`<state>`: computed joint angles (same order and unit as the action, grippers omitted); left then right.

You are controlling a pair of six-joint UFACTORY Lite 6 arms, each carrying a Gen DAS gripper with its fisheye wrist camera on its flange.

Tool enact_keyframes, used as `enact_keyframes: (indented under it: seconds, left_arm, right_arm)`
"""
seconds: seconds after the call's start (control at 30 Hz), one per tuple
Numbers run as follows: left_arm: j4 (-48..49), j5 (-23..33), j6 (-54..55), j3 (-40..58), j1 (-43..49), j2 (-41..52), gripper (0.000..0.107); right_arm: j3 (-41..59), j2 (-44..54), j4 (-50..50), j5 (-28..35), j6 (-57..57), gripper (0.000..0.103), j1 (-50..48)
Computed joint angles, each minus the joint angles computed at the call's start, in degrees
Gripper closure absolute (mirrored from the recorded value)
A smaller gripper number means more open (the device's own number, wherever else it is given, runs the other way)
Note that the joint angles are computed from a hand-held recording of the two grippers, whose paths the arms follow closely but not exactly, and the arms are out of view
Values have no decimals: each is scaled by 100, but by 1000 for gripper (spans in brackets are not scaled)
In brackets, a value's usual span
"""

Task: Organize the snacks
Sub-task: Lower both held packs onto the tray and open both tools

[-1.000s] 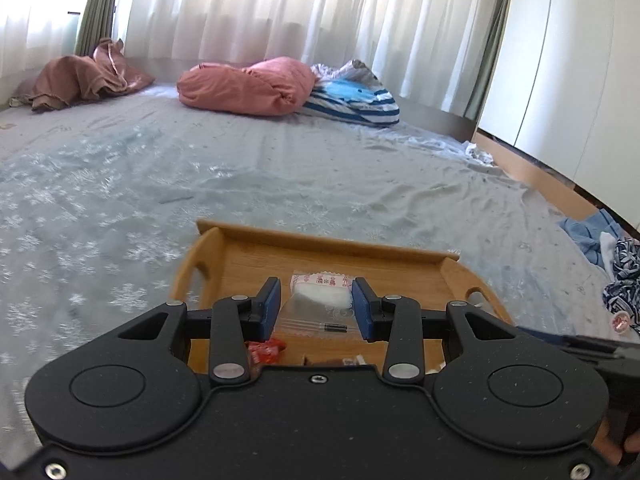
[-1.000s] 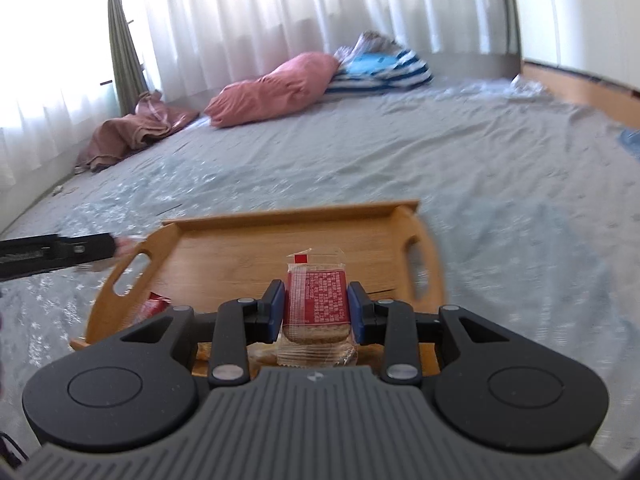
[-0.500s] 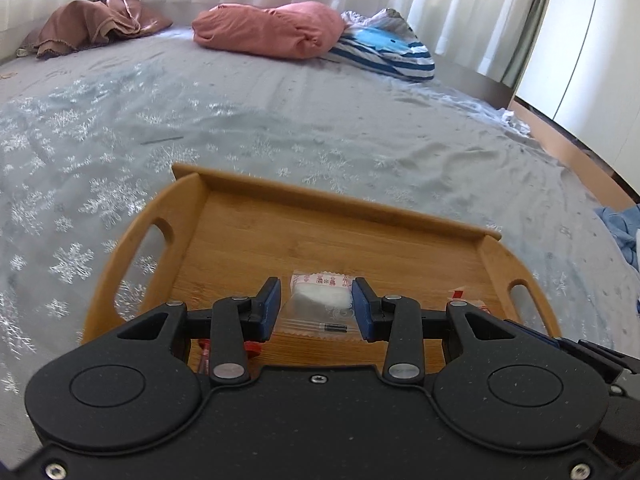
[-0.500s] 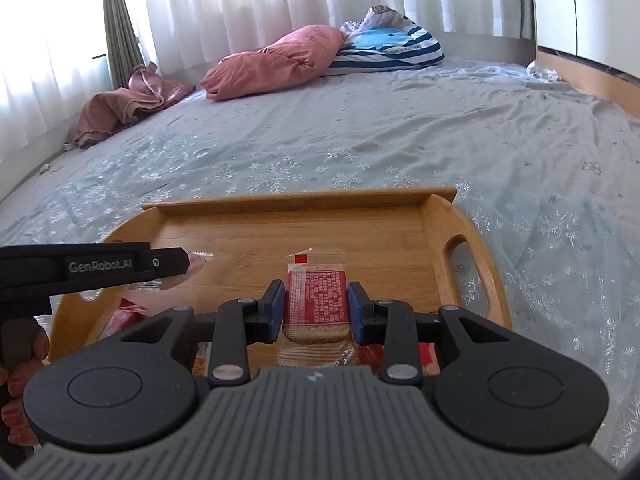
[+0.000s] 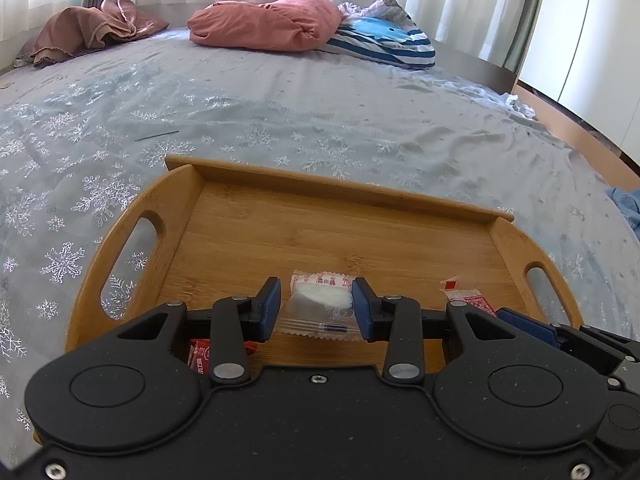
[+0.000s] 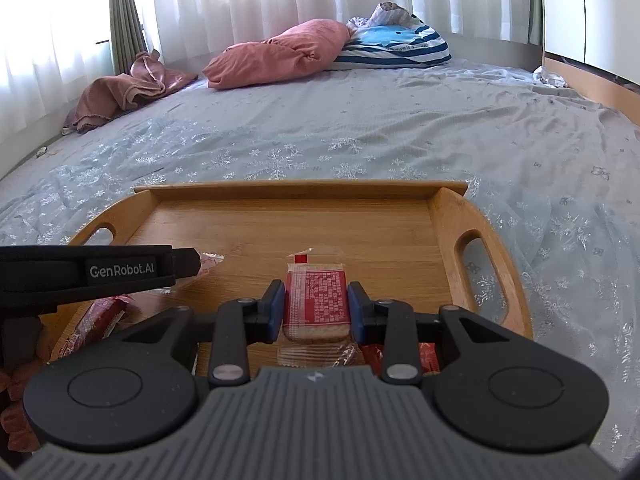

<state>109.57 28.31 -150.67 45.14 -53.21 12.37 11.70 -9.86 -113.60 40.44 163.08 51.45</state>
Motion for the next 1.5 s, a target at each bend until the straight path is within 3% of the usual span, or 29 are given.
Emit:
enact_keyframes:
  seconds: [0.67,1.1,1.33,1.5]
  left_arm:
    - [-94,-140,148,87,12,169,70]
    - [-335,-243,497,110,33,124,70]
    - [-595,-92,871,-52,-76,-205,68]
    - [-1097,92,1395,-323,-263,-732,57]
  right_arm:
    - [59,285,-604,-152,533,64,-355]
    - [243,502,-552,-237,264,64,-317]
    - [240,346,-382,-271,91,52,-222]
    - [144,-44,250,-195,-459,43,78]
